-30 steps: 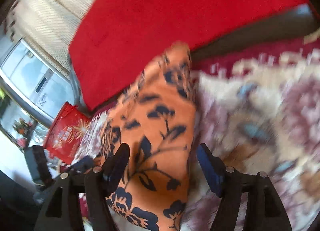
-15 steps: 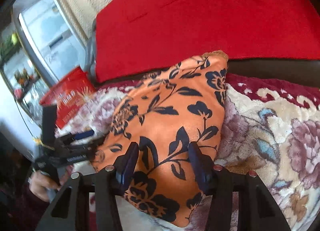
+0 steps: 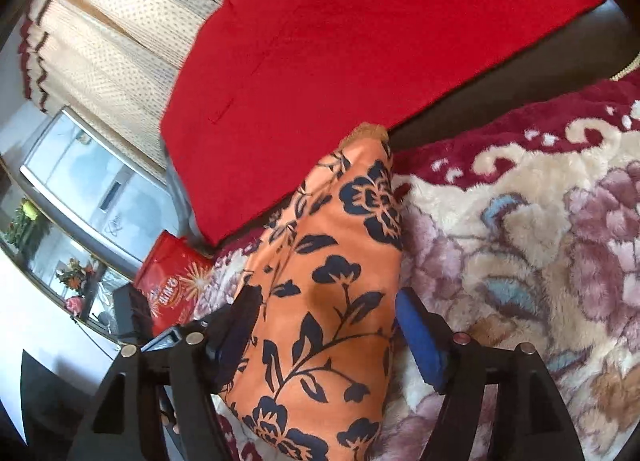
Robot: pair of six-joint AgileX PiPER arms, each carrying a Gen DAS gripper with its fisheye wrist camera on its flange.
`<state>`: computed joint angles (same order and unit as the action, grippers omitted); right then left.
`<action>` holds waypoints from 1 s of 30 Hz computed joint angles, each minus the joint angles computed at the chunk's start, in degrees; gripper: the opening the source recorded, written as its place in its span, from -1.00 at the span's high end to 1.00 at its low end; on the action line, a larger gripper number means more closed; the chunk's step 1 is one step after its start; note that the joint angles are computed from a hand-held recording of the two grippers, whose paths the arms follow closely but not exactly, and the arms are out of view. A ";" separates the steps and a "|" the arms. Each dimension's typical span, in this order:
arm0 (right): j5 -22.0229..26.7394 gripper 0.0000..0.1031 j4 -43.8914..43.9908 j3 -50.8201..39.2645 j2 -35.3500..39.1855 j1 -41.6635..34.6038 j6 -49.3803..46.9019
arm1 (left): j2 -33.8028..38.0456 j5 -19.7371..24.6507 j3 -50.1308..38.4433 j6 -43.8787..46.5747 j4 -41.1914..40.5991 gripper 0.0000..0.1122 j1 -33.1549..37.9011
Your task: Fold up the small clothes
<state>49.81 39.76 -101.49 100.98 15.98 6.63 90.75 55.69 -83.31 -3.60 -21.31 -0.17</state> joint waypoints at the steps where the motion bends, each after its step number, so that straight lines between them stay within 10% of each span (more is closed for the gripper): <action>1: 0.28 -0.44 0.03 -0.09 0.28 0.26 -0.52 | 1.10 0.88 -0.84 -2.09 3.45 -0.57 -1.85; 5: 6.40 -0.39 -11.50 -6.49 4.91 4.49 6.30 | 1.18 -0.40 0.41 -6.71 8.10 -0.62 -4.52; 16: -1.57 -0.39 -11.58 -3.79 1.58 5.39 4.68 | -1.80 -0.34 0.18 -19.90 32.20 -0.62 -17.40; 21: 4.30 -0.39 -12.43 -8.48 6.91 5.84 6.37 | -2.61 0.28 0.52 -20.81 35.33 -0.62 -18.65; 30: -2.60 -0.39 -6.34 -2.15 1.49 4.62 0.55 | -3.10 0.17 1.02 -20.97 36.24 -0.62 -18.78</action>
<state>47.20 33.42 -103.64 102.48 20.61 7.18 87.65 55.86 -82.29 -24.58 14.94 -18.95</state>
